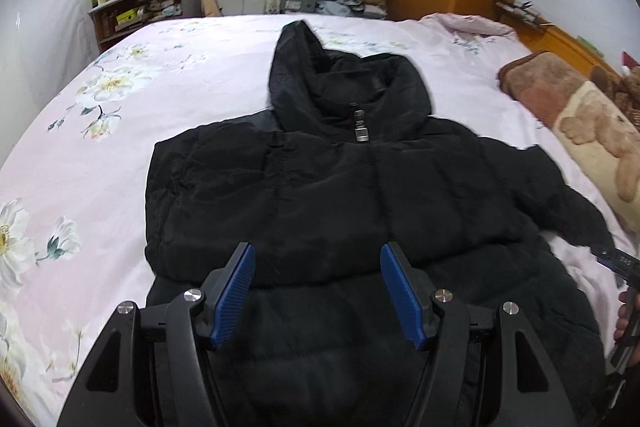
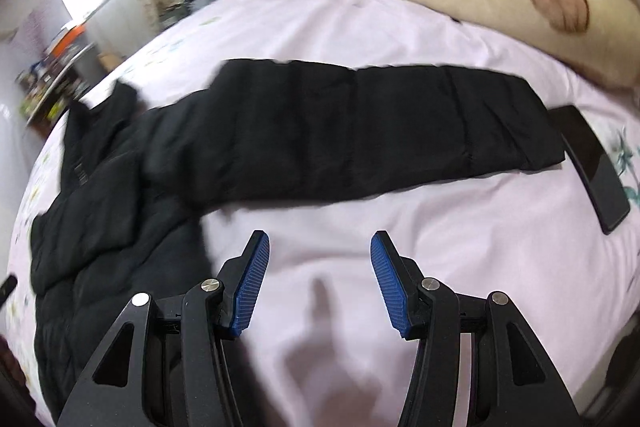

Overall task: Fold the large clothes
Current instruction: 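Grasp the other sleeve cuff with the right tool and lift it, then fold the held sleeve across the jacket body and open the right tool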

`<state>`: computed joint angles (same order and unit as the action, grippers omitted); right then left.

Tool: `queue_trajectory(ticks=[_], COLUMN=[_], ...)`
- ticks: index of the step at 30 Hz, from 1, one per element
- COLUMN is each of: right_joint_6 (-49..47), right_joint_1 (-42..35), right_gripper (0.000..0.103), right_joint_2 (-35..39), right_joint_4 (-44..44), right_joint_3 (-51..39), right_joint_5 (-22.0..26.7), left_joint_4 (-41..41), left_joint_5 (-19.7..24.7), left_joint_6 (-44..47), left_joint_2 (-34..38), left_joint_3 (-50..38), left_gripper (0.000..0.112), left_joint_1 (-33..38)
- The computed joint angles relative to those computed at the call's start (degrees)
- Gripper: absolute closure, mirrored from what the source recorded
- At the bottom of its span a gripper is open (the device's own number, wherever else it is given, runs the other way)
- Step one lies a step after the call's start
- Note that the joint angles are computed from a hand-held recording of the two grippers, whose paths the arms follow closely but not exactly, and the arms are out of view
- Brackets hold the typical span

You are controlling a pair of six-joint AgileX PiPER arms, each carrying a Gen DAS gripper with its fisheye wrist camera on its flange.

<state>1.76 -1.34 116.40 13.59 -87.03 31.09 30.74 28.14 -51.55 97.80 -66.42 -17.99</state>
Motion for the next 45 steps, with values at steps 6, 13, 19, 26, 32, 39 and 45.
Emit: queue_trajectory(ticks=[6, 13, 19, 26, 32, 39, 45], right_joint_6=[1.09, -8.72, -2.19, 2.29, -2.88, 1.12, 5.86], right_joint_1=[-5.5, -11.34, -12.07, -9.27, -6.37, 3.22, 15.51], right_gripper=[0.049, 0.049, 0.053, 0.093, 0.093, 0.093, 0.093], right_joint_2=[7.34, 12.23, 14.24, 7.43, -3.48, -3.47, 4.31], right_joint_4=[6.59, 24.76, 23.94, 14.9, 17.79, 11.62, 2.43], right_joint_3=[-6.38, -8.39, -11.33, -12.0, -10.05, -24.42, -38.9], right_joint_5=[1.6, -0.01, -0.49, 1.23, 3.0, 10.25, 16.82], left_joint_4=[0.56, -0.79, -1.01, -3.85, -3.87, -5.88, -12.89], left_joint_5=[-0.65, -3.48, -3.69, -2.98, -0.26, 2.27, -1.54], left_joint_6=[1.09, 2.86, 3.6, 6.2, 7.46, 11.03, 19.91], left_joint_2=[6.46, 8.75, 8.6, 3.62, -3.58, -11.36, -14.85], left_joint_3=[-3.76, -3.15, -2.77, -0.54, 1.96, 4.21, 8.31], left_gripper=[0.045, 0.045, 0.045, 0.045, 0.045, 0.045, 0.045], left_joint_1=[3.53, 6.32, 6.59, 6.95, 7.15, 9.39, 14.9])
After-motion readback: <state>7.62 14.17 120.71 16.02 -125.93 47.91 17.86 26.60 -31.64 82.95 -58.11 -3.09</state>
